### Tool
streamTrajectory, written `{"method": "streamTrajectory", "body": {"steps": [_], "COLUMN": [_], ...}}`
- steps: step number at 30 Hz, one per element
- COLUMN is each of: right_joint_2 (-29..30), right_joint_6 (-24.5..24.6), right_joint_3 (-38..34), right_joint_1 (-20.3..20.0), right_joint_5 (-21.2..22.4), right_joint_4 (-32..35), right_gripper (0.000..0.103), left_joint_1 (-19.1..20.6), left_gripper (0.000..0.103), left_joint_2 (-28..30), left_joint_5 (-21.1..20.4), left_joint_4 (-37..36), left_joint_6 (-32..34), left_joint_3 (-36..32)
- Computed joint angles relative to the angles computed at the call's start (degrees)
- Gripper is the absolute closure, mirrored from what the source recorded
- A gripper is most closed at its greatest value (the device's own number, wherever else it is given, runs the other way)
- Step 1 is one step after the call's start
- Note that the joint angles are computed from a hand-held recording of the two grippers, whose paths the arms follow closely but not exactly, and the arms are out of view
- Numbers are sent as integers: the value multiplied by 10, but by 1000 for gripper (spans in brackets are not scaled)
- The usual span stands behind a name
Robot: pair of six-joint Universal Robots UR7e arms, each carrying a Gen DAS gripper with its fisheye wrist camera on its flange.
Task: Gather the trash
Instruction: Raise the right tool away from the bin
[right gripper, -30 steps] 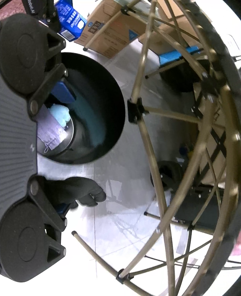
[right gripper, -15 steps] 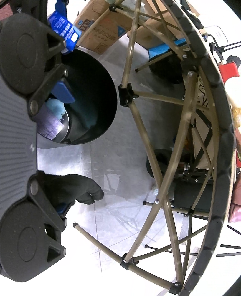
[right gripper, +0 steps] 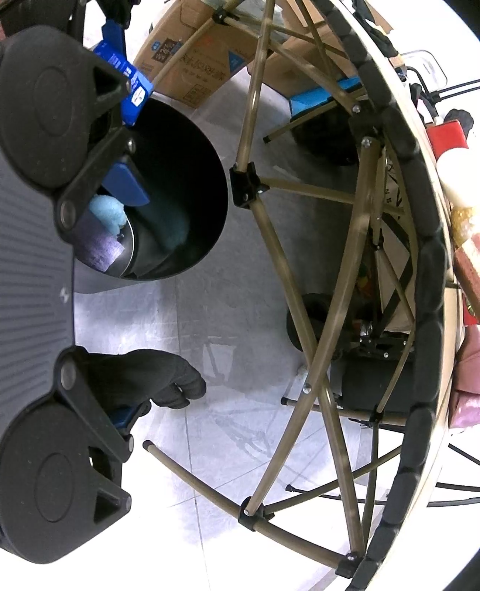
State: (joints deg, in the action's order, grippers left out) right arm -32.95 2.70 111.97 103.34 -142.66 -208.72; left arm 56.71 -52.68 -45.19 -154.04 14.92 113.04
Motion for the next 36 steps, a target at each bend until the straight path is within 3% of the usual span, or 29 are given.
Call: {"method": "streamTrajectory", "body": {"steps": [5, 9, 11, 14, 15, 16, 17, 19, 21, 23, 24, 25, 27, 36], "right_joint_2": [5, 15, 24, 38, 43, 48, 53, 59, 65, 69, 73, 81, 97, 121], "right_joint_6": [-19, -50, -71, -85, -86, -88, -92, -102, -104, -92, -80, -75, -91, -98], "right_joint_3": [-11, -30, -45, -71, -80, -90, -98, -108, -118, -129, -137, -147, -165, -194], "right_joint_1": [10, 19, 24, 29, 30, 30, 30, 31, 32, 29, 30, 31, 30, 18], "right_joint_5": [15, 50, 64, 74, 73, 72, 73, 83, 88, 86, 74, 57, 40, 43], "right_joint_4": [-5, -7, -2, 21, 32, 41, 49, 62, 76, 107, 131, 144, 143, 147], "right_gripper": [0, 0, 6, 35, 54, 85, 99, 100, 98, 74, 23, 7, 0, 0], "left_joint_1": [8, 18, 23, 31, 33, 35, 37, 40, 42, 45, 45, 46, 47, 46], "left_gripper": [50, 50, 50, 50, 50, 50, 50, 50, 50, 50, 51, 51, 51, 51], "left_joint_2": [-12, -26, -32, -41, -45, -46, -49, -52, -56, -58, -58, -59, -61, -62], "left_joint_5": [5, 16, 21, 26, 27, 27, 26, 26, 27, 28, 29, 29, 29, 29], "left_joint_4": [-1, -10, -8, -4, -2, -1, -1, -2, -2, -1, -1, -1, 1, -2], "left_joint_6": [-8, -10, -15, -19, -20, -20, -21, -20, -21, -22, -23, -23, -24, -24], "left_joint_3": [-3, -4, -5, -9, -10, -11, -12, -13, -14, -15, -16, -16, -17, -14]}}
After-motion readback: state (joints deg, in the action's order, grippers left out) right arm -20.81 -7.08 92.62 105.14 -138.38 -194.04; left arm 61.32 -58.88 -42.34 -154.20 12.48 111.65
